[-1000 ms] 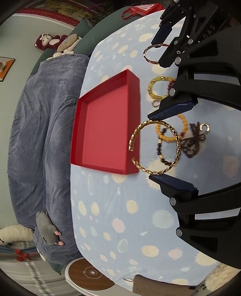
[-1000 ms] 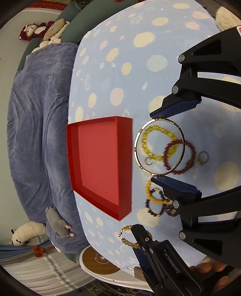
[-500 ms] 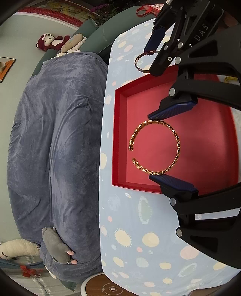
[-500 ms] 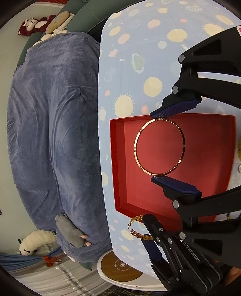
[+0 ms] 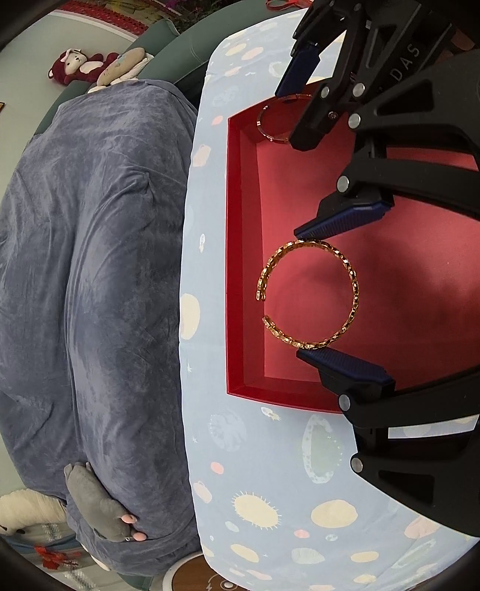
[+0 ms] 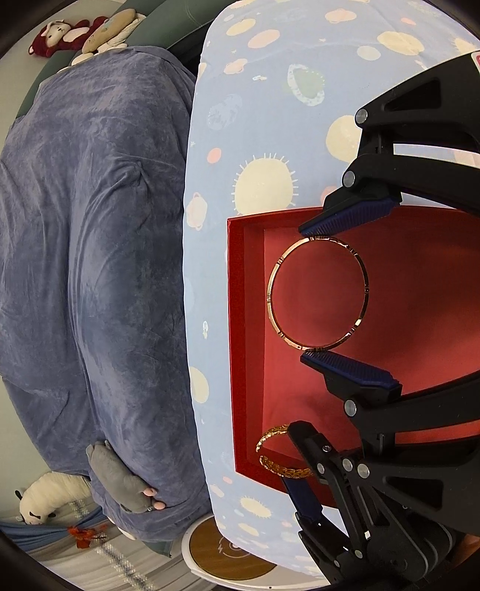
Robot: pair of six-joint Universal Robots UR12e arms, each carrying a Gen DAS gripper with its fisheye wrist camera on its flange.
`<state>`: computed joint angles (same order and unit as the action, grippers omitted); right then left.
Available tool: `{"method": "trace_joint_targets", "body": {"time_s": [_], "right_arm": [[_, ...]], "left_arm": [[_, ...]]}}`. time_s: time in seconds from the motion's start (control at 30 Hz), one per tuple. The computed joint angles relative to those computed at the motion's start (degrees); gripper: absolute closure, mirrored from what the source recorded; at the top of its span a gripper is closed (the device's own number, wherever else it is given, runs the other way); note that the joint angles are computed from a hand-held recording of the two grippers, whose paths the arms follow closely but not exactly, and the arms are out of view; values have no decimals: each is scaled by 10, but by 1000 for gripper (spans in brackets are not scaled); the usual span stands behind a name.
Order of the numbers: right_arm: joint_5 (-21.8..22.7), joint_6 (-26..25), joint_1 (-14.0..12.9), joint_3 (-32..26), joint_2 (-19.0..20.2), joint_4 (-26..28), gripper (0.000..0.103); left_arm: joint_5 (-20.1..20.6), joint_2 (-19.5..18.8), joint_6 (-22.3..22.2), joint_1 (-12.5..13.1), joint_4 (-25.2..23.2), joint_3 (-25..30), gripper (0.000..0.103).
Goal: Organize jewelry
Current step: 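Carry both gold bangles over the red box with both grippers, then open both grippers to drop the bangles into the box, then withdraw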
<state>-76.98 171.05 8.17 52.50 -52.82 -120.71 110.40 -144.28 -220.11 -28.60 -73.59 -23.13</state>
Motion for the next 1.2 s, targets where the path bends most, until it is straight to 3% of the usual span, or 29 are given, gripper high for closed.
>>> {"method": "trace_joint_targets", "body": {"time_s": [0.2, 0.27, 0.33, 0.5, 0.7, 0.93, 1.2], "right_arm": [[-4, 1, 1, 0, 3, -8, 42], [-9, 3, 1, 5, 0, -20, 40], [-11, 7, 0, 10, -4, -31, 34], [2, 3, -6, 33, -27, -48, 34], [25, -7, -14, 107, -85, -78, 34], [29, -24, -25, 225, -170, -121, 34], [21, -17, -46, 342, -255, -130, 34]], "left_arm": [[9, -9, 2, 1, -12, 14, 45], [25, -10, -7, 0, -19, 18, 32], [26, 0, -13, 0, -3, -2, 29], [33, 27, -17, -5, 27, -41, 28], [54, 71, -21, -22, 61, -101, 28], [74, 143, -35, -52, 96, -217, 28], [85, 208, -109, -91, 83, -335, 28]]}}
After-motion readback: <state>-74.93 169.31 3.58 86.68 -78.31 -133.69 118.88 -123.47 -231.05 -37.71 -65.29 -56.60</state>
